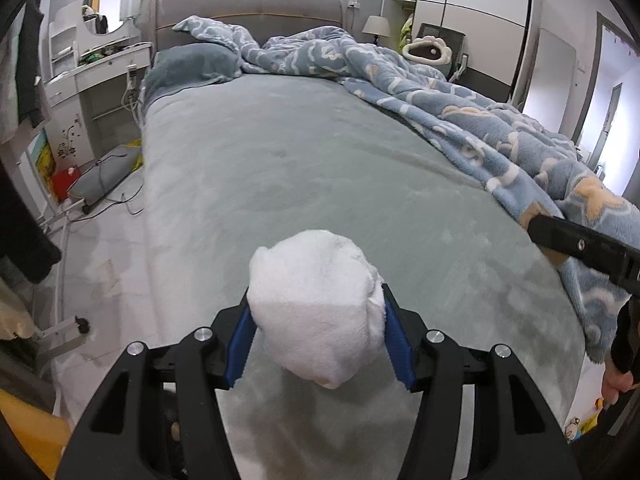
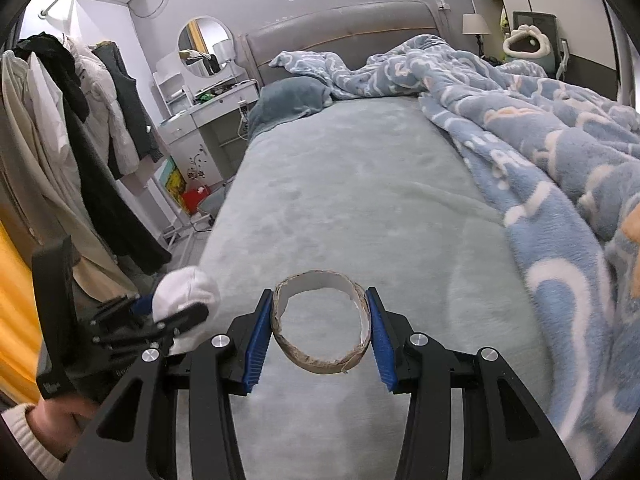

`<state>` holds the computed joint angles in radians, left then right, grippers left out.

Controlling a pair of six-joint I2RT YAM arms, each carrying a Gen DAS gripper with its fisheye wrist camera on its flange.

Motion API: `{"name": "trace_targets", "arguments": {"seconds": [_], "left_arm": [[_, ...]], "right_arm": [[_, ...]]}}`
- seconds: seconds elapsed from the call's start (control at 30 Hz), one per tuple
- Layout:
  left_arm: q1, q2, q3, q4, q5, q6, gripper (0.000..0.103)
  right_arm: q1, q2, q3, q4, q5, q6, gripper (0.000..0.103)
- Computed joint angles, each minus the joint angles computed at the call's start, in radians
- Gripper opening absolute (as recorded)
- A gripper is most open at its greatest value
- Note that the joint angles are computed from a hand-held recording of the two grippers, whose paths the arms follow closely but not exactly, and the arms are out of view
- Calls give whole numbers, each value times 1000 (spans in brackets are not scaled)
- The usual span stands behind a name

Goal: Collect trash
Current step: 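Carry the sock ball and tape roll over the teal bin with both grippers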

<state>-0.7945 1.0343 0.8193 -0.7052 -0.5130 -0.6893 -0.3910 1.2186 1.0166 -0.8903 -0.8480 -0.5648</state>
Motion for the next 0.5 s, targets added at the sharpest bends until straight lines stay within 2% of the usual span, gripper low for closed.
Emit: {"name": "trace_targets", "arguments": {"seconds": [0.5], "left_arm": [[-23,-354,-120,-344,-66,-172,60]], "right_arm": [[257,-277,-93,-22,94,209,46]]}}
